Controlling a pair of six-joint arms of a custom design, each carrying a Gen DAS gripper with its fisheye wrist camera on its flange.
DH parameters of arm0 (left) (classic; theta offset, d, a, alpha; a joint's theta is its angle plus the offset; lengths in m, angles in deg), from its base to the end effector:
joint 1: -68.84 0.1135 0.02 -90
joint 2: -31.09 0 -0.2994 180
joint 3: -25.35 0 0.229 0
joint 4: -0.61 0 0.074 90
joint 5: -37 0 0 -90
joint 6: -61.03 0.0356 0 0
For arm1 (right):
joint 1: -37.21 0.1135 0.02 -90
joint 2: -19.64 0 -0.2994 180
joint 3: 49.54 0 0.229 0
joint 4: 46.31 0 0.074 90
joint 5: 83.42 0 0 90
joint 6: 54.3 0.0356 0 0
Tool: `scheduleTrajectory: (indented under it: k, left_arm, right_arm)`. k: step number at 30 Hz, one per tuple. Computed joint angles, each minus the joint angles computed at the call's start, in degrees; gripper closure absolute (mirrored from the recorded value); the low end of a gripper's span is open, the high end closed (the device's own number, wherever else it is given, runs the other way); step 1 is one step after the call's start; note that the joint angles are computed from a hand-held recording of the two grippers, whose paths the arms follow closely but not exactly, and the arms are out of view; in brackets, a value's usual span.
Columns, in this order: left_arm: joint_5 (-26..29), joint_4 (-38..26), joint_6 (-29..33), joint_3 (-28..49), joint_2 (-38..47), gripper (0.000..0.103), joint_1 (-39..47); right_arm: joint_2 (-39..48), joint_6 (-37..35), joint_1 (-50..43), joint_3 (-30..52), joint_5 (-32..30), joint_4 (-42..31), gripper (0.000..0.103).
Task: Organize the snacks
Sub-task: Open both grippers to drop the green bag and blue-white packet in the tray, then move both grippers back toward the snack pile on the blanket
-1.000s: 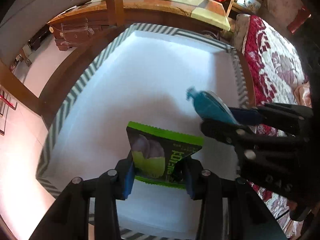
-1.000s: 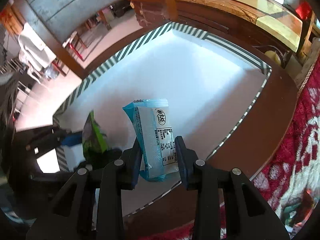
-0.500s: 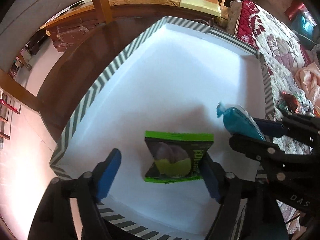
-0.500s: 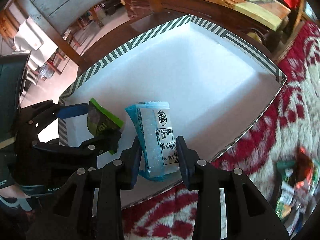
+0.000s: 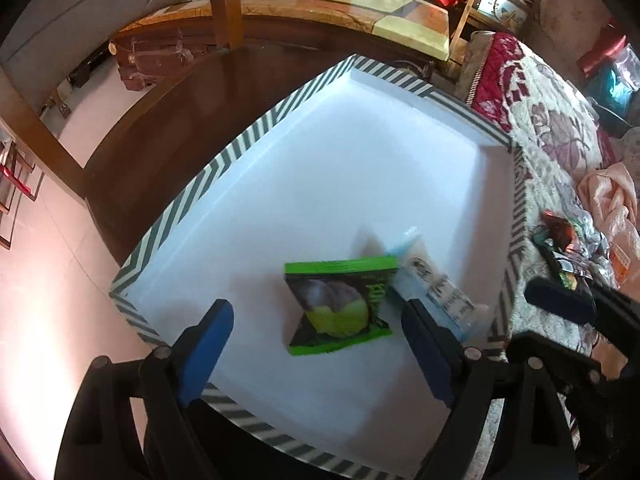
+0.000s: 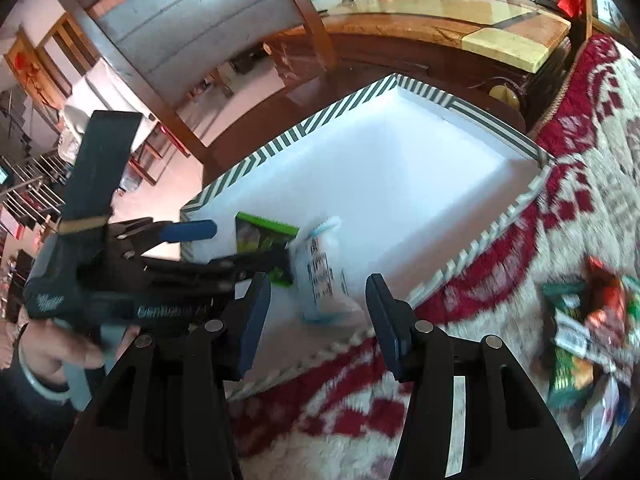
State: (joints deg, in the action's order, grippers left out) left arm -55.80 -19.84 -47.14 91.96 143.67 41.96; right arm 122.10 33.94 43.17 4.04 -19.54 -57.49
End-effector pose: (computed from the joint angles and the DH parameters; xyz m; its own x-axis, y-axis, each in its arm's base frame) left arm 0.3022 -0.1512 0.1249 -0.9121 0.1131 -0.3940 0.1576 0.9841 -0.0822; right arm 0.2849 0.0455 0.1415 -0.8519 -0.1167 -0.5106 -0.3381 0.8670 0.3660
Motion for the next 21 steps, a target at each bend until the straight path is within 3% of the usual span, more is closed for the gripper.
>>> scheduleTrajectory:
  k: [11,21]
  left_arm:
    - [-2.60,0.00,-2.12,0.21,-2.12,0.011,-8.71]
    - [-4.41,-2.07,-3.44,3.70,-0.61,0.011,-18.16]
  right_arm:
    - [-8.39,-9.16,-16.58,-12.35,-3.82,-1.47,0.053]
    - [-12.31,-20.27,-34.84,-16.90,-5.79,-6.14,0.053]
